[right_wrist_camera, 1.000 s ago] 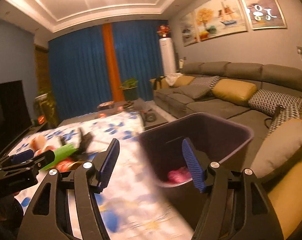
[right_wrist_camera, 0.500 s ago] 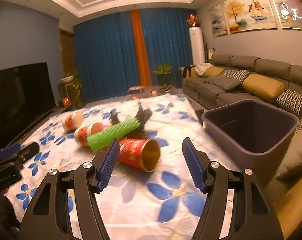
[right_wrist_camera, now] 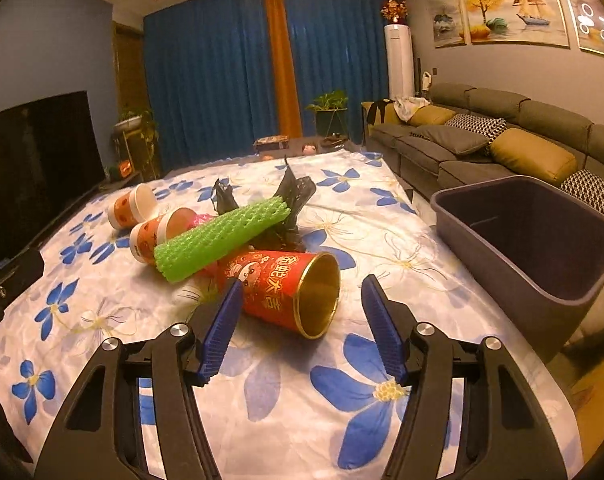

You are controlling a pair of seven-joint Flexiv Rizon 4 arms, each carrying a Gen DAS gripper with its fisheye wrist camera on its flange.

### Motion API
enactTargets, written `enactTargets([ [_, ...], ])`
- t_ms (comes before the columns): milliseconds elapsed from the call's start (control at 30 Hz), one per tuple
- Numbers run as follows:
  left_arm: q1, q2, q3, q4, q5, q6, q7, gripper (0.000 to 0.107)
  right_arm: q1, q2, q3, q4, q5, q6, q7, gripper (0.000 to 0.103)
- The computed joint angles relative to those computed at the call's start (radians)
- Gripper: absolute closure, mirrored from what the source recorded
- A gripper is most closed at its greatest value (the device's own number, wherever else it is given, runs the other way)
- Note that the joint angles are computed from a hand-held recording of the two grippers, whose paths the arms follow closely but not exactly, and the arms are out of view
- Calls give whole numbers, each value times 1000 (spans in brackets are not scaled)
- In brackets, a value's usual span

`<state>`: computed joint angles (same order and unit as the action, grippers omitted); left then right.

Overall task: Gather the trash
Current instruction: 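Grasp the red can with the right tool and lift it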

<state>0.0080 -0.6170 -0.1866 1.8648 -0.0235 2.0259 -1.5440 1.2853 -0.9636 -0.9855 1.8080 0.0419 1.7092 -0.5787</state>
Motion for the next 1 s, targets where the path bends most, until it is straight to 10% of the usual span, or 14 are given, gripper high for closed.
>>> enactTargets([
  [633,38,-64,-65,-82,37,-40,33,18,-205,89,244,-94,-137,-4,-32,85],
  [1000,75,-81,-124,-95,67,-76,57,18,-85,70,125,-23,-39,62,-94,98],
])
